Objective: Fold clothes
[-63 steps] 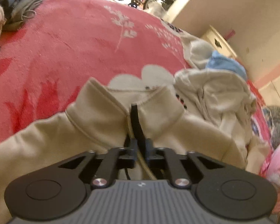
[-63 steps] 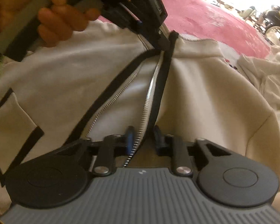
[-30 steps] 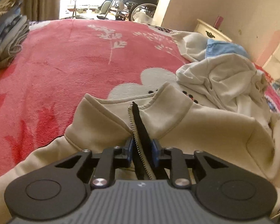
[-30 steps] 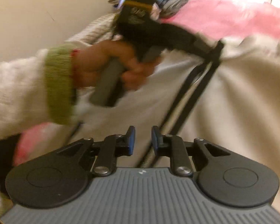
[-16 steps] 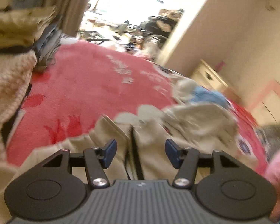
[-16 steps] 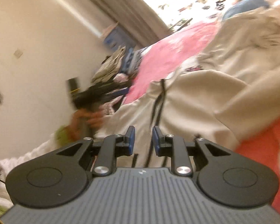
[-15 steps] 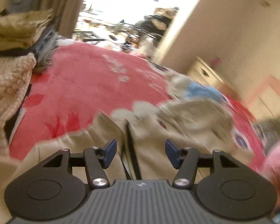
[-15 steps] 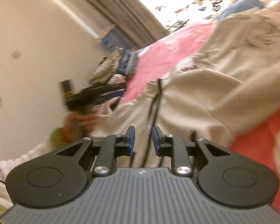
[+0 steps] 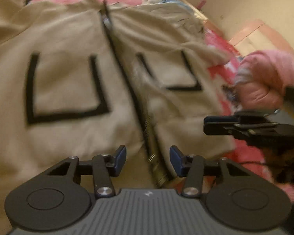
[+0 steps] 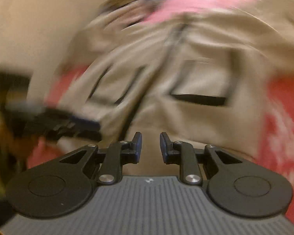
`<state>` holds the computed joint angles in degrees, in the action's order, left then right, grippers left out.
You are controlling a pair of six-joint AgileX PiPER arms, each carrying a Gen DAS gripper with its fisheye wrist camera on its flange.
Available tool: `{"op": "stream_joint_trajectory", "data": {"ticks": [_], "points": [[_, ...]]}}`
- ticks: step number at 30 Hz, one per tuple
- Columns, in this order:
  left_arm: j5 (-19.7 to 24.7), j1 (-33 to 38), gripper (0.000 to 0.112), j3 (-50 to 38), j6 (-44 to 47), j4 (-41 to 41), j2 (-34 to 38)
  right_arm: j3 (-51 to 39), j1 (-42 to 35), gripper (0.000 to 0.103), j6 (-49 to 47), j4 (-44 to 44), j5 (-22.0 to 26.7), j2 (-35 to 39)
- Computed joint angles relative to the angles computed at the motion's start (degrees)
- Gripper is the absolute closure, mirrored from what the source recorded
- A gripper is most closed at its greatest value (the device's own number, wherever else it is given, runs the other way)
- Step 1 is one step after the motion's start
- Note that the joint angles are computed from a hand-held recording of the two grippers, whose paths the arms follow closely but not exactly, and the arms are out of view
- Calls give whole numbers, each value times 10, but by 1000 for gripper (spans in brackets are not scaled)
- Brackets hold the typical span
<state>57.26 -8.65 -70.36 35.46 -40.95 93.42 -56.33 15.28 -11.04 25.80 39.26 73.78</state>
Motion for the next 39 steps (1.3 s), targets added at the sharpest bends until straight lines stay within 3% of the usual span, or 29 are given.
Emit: {"op": "stream_joint_trajectory", "data": {"ticks": [3, 7, 11, 13, 18, 20, 21, 24, 27, 31, 35, 39], "points": [[-15, 18, 77, 24, 8, -15, -1, -51, 81, 84, -82, -64, 28, 47], [-28, 29, 77, 37, 18, -55, 5, -103, 146, 85, -129, -175, 72, 98], [-36, 36, 77, 49, 30, -85, 13, -112, 165, 80, -154, -201, 73, 115], [-31, 43, 77, 51, 33, -99, 20, -111, 181, 68, -149, -231, 70, 121], [-11, 57, 77, 46, 37, -124, 37, -91, 223, 66, -88, -314, 39, 125], [-9, 61, 77, 50, 48, -131, 37, -93, 219, 74, -84, -304, 39, 120], [-11, 62, 77, 54, 55, -135, 35, -95, 214, 88, -85, -292, 40, 117], [-13, 65, 77, 62, 68, -143, 34, -87, 211, 94, -72, -285, 20, 103], [-8, 67, 77, 58, 66, -143, 37, -95, 198, 97, -91, -258, 23, 93], [-3, 68, 77, 53, 61, -143, 41, -135, 159, 97, -185, -168, 89, 93], [-5, 64, 77, 49, 57, -141, 43, -164, 142, 97, -240, -134, 141, 111], [-9, 60, 77, 46, 53, -135, 42, -170, 133, 97, -267, -112, 159, 119]]}}
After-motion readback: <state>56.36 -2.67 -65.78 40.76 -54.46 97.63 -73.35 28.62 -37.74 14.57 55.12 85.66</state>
